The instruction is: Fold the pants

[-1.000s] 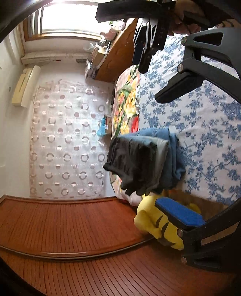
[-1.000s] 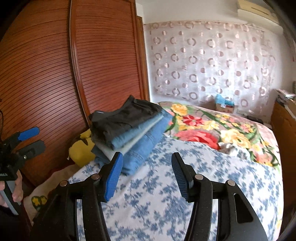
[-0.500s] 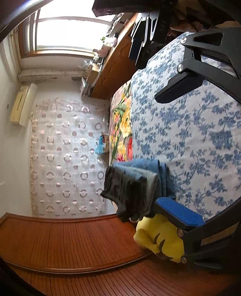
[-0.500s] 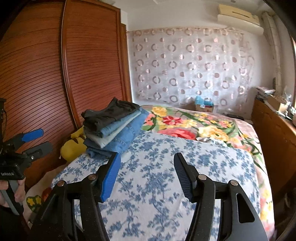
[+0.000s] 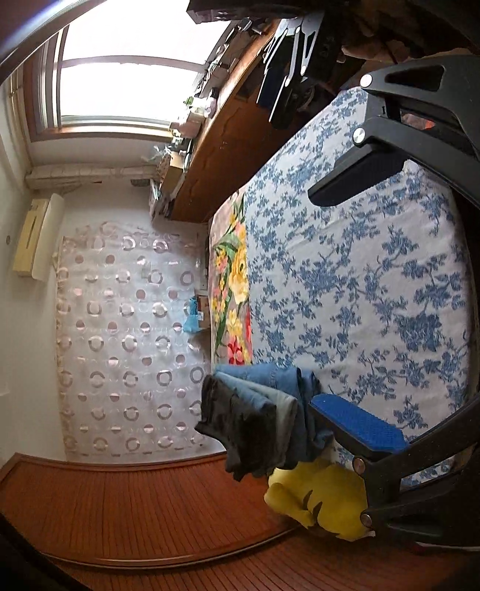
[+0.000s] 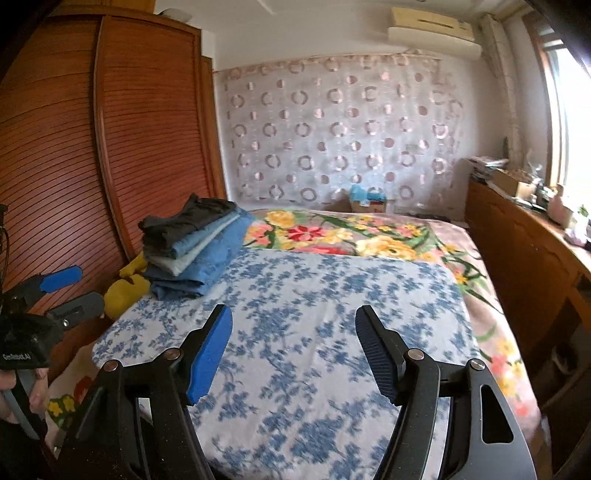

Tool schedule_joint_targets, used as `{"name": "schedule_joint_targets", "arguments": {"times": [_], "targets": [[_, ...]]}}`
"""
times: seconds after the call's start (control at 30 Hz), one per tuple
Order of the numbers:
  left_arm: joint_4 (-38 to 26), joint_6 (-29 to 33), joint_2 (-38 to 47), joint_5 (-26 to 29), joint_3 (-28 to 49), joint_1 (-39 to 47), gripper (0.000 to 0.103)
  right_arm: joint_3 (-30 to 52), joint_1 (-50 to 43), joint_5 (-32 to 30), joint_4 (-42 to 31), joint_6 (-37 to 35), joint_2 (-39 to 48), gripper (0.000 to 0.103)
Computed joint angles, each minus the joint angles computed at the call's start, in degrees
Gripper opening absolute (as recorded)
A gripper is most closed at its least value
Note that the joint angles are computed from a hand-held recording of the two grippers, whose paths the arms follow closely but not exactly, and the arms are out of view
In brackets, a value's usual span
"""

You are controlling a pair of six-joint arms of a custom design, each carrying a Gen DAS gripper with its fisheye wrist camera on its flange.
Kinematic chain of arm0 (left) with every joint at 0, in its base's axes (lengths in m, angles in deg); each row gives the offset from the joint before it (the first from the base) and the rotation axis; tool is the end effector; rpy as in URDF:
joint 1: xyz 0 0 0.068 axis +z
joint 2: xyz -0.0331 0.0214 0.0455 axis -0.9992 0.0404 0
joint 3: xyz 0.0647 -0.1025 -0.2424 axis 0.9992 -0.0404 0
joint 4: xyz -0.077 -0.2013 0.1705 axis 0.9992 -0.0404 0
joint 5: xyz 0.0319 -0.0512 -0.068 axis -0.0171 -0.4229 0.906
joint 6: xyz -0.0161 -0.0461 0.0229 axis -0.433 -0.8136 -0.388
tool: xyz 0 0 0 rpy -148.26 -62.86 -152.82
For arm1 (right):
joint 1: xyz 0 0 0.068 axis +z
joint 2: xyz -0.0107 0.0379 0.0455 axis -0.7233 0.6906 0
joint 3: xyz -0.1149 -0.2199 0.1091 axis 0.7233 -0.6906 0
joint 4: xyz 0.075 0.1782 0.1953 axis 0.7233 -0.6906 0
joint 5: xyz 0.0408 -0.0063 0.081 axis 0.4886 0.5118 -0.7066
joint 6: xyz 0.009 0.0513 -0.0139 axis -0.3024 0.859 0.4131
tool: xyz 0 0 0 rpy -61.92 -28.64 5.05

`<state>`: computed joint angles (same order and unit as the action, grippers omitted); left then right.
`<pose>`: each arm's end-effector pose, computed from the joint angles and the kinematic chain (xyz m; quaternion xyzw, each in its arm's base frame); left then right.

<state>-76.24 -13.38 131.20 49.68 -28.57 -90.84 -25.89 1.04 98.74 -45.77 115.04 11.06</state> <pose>0.2436 -0.0291 0.2044 0.2242 0.8251 -0.1578 0.4940 0.1182 0.0917 0.2530 0.0571 0.8455 0.0011 0.5309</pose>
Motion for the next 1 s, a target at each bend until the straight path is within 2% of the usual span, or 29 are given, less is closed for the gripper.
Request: {"name": "schedule_joint_targets", "arguments": {"times": [0.13, 0.3, 0.53, 0.6, 0.7, 0.8, 1.0], "targets": [[-1.85, -0.44, -3.31, -1.21, -0.08, -2.01, 0.102, 3.56, 8.08, 8.64, -9.04, 9.14, 0.66, 0.071], [-4.67, -1.27, -6.38, -1.39, 0.68, -2.89, 0.102, 8.71, 18.64, 18.27, -21.01, 23.73, 6.28, 0.071], [-7.78, -1.68, -10.94, -0.67, 1.39, -2.48, 0.102, 14.84, 28.96, 24.97, -39.02, 46.96, 15.27, 0.071], [-8.4, -1.7, -11.87, -0.23, 1.59, -2.04, 0.102, 13.62, 29.17, 25.64, -39.08, 47.76, 14.65, 0.071], [-9.1, -1.75, -13.0, -0.04, 1.81, -1.63, 0.102, 14.6, 31.88, 26.64, -44.98, 56.47, 17.92, 0.071], [-9.53, -1.83, -13.67, 0.49, 1.97, -0.91, 0.102, 13.68, 32.07, 27.08, -45.38, 57.6, 17.75, 0.071], [-10.06, -1.72, -14.77, 1.54, 2.01, 0.8, 0.102, 10.84, 30.21, 27.33, -41.32, 51.89, 13.64, 0.072]]}}
